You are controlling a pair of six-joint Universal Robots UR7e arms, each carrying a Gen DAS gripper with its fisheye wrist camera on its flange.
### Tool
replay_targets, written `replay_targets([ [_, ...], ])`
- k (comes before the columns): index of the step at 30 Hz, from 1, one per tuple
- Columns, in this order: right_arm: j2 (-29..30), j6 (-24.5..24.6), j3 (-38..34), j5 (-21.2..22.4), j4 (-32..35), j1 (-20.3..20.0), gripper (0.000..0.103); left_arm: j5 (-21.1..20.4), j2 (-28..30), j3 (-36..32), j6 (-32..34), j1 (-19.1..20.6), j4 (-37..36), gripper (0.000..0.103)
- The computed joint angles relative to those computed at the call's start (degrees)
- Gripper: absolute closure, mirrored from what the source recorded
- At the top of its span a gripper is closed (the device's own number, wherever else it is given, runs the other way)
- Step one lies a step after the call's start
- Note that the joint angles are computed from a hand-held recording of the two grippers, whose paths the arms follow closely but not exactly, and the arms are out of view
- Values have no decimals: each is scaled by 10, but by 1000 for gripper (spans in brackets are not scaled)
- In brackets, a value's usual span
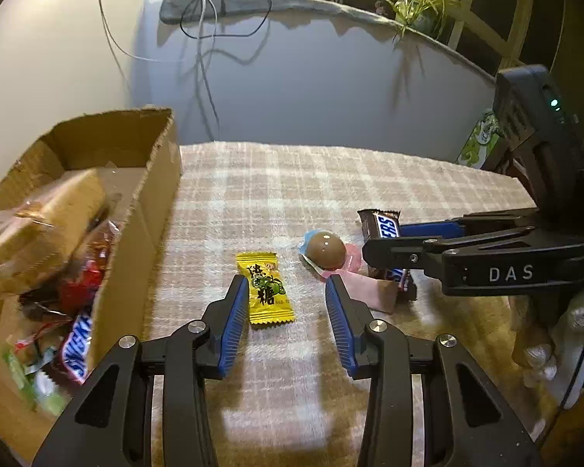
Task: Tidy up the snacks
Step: 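Grasp the yellow candy with the left tool while the right tool grasps the Snickers bar, then carry both held snacks into the cardboard box and open both tools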
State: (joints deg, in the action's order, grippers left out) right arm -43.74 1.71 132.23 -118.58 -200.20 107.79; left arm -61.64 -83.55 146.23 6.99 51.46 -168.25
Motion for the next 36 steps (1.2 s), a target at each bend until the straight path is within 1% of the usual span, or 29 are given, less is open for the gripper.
replay_targets([
  [2, 6, -5, -7, -12, 4, 4, 53, 10, 13, 0, 4, 0, -10, 67],
  [5, 9, -13, -16, -24, 11, 7, 55, 13, 28, -4, 8, 6, -18, 67],
  [8, 18, -29, -26, -48, 19, 16, 58, 16, 43, -8, 13, 12, -23, 73],
  [10, 23, -42, -32, -63, 25, 21, 60, 17, 51, -9, 17, 15, -30, 74],
  [13, 23, -53, -34, -66, 26, 22, 62, 22, 57, -10, 25, 12, -37, 80],
  [18, 21, -62, -31, -69, 22, 21, 70, 21, 61, -12, 32, 14, -42, 80],
  [21, 22, -70, -26, -77, 11, 24, 72, 23, 64, -11, 34, 11, -48, 80],
  [26, 16, -71, -11, -76, -16, 24, 74, 19, 53, -3, 32, 7, -56, 80],
  [29, 9, -69, -1, -71, -31, 23, 74, 13, 41, 1, 26, 3, -48, 80],
  [36, -16, -60, 27, -66, -55, 36, 74, 3, -7, 19, 18, -18, -38, 80],
])
